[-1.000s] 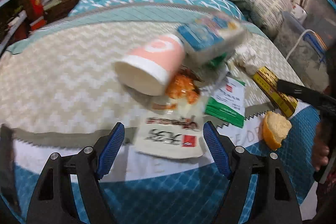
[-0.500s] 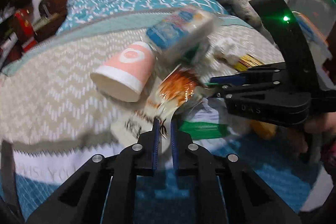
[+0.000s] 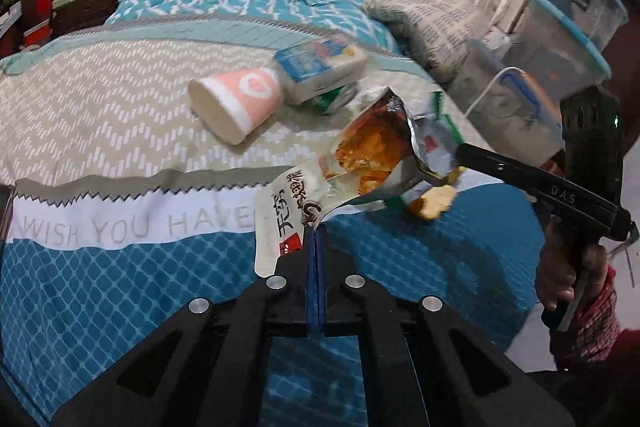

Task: Collect trash
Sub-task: 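Carry chip bag and green packet over the beige bin and release both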

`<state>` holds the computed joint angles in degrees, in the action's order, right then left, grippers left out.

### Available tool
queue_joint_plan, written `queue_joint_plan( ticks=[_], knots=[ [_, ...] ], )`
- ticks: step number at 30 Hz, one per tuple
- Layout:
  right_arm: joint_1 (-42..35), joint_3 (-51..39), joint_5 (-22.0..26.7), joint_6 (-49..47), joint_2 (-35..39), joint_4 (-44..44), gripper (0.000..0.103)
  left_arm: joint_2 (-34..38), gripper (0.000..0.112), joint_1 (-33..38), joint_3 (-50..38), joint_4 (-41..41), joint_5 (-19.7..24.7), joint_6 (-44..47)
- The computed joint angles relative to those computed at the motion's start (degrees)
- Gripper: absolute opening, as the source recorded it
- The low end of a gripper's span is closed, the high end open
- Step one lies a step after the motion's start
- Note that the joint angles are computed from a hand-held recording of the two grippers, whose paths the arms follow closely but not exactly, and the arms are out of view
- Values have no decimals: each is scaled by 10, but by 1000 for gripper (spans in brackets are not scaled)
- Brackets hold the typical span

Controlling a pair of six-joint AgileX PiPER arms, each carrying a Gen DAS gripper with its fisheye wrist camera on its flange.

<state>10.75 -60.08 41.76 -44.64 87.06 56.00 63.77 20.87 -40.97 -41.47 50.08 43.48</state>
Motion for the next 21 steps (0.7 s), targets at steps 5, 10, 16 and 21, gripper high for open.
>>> queue_joint_plan(
  ticks=[5,10,16,21],
  knots=[
    [-155,81,48,-36,-82,58,9,-13,1,-38,-14,-36,30,4],
    [-304,120,84,-67,-102,63,9,29,1,-201,-65,4,-37,-75],
    [-427,139,92,-121,-59,89,9,190,1,-415,-203,111,-100,-200],
    [-546,97,99,-134,-6,113,9,344,1,-532,-384,179,-74,-256]
  ],
)
